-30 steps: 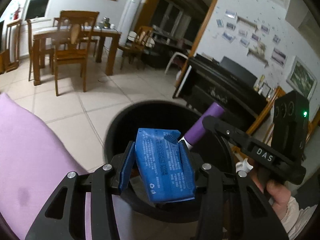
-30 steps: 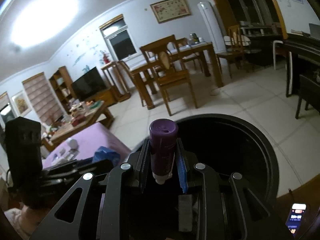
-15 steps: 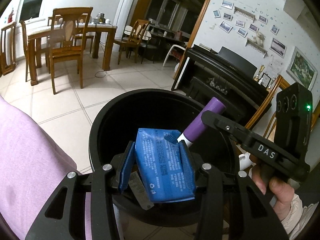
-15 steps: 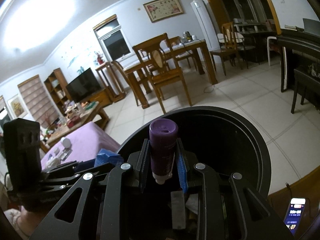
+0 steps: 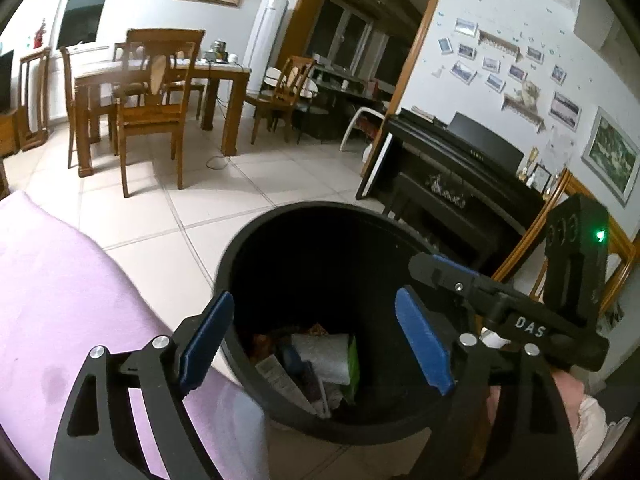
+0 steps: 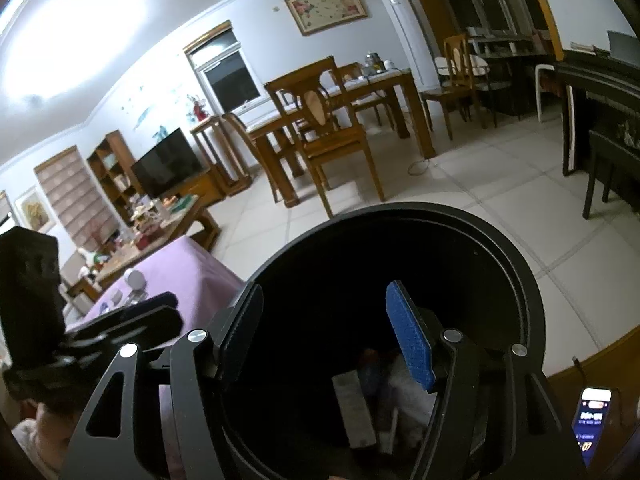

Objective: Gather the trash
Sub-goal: 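Carry the blue wrapper and purple tube over the black bin and open both tools, then grasp the green Doublemint gum box with the left tool while the right tool grasps the orange snack bag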

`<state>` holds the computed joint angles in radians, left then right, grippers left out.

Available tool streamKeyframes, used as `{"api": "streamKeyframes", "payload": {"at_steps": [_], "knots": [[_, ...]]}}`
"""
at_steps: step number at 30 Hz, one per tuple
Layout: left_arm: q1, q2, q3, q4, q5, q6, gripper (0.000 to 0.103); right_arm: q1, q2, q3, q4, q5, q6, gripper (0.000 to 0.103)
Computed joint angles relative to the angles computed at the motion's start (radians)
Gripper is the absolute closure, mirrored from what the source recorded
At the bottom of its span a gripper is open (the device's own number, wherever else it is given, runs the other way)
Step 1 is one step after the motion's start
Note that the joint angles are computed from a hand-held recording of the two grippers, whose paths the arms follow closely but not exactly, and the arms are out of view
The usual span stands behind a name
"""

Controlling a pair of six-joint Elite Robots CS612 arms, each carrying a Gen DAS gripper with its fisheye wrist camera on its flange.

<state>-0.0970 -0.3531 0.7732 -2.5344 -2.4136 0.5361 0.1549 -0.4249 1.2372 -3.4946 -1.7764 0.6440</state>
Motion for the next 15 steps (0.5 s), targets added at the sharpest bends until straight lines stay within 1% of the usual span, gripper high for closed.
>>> {"api": "streamKeyframes", "payload": {"at_steps": [4, 6, 8, 9, 12, 15], "knots": [[0.021, 0.005, -0.011, -0.045, -0.006, -0.061, 0.02, 0.011, 0.007, -0.03, 0.014, 0.01, -0.024, 0.039], [0.038, 0.017, -0.034, -0.079, 0.004, -0.11, 0.02, 0.016, 0.012, -0.053, 0.029, 0.024, -0.042, 0.039], [0.059, 0.037, -0.07, -0.119, 0.025, -0.176, 0.02, 0.021, 0.023, -0.088, 0.05, 0.048, -0.064, 0.039], [0.073, 0.052, -0.099, -0.133, 0.042, -0.213, 0.02, 0.024, 0.028, -0.107, 0.062, 0.061, -0.075, 0.039], [0.105, 0.088, -0.17, -0.15, 0.095, -0.289, 0.02, 0.037, 0.055, -0.185, 0.109, 0.112, -0.118, 0.039], [0.139, 0.119, -0.229, -0.164, 0.203, -0.364, 0.02, 0.054, 0.092, -0.288, 0.175, 0.187, -0.169, 0.039]]}}
